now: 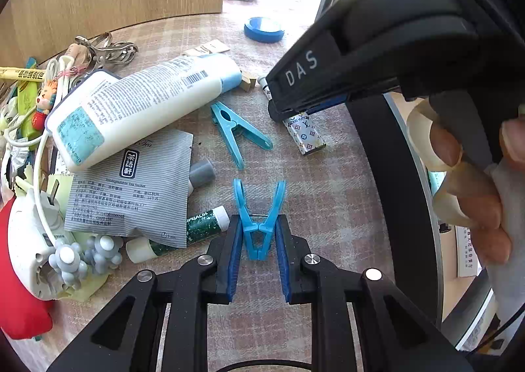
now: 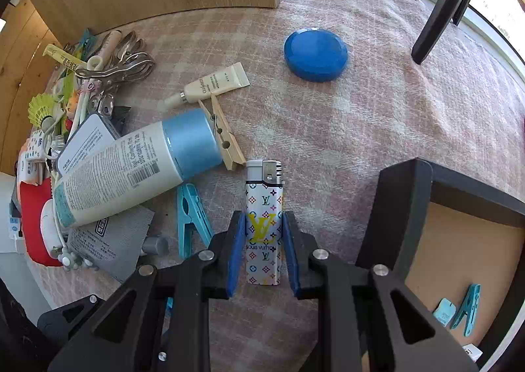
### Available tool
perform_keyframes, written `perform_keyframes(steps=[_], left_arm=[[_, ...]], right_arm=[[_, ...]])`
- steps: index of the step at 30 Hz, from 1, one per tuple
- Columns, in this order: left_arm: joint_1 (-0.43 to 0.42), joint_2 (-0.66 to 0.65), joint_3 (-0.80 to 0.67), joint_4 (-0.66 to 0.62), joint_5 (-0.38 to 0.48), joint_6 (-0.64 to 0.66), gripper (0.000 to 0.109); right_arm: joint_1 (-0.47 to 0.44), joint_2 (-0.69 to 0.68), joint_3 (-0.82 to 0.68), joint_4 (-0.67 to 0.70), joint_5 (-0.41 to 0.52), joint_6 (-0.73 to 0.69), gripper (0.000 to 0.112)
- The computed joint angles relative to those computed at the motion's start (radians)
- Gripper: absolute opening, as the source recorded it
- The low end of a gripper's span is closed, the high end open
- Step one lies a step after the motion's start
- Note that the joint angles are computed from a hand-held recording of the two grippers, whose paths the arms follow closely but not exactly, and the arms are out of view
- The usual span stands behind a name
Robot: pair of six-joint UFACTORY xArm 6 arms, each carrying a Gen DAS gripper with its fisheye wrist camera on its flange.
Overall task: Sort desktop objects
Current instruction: 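Carry the lighter and clothespin into the tray and release both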
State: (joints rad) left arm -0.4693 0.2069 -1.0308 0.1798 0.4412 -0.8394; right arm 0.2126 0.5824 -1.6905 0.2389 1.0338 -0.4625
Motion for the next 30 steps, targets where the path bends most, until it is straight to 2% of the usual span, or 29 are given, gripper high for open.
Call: perform_keyframes(steps=[5,10,13,16,21,30], left_arm=[[-0.01,-0.047,0.018,0.068,0.008,-0.078,0.019],[-0.034,-0.074,-0.003,0.098,0.032,-0.117,0.019],[-0.041,-0.062,-0.062,0.084,0.061,-0.073,0.019],[-0.065,-0.079,-0.056,0.08,0.048,-0.059,0.019],[-0.139,0.003,-0.19,0.06,0.07,-0.002,0.019],[-0.225,0.135,-0.4,-0.021,0.135,0.115,0.019]], right_arm=[[-0.035,-0.092,0.111,0.093,-0.028,-0.071,0.023],[-0.102,-0.162,0.147,0.19,-0.008,-0.16,0.023],[-0.112,-0.191,0.133,0.217,-0.009,-0.152,0.023],[-0.168,-0.225,0.153,0.24,-0.018,-0.182,0.023],[-0.266,-0.264,0.197,0.228,-0.067,-0.222,0.023],[-0.408,-0.244,0.172,0.201,-0.066,-0.218,0.023]])
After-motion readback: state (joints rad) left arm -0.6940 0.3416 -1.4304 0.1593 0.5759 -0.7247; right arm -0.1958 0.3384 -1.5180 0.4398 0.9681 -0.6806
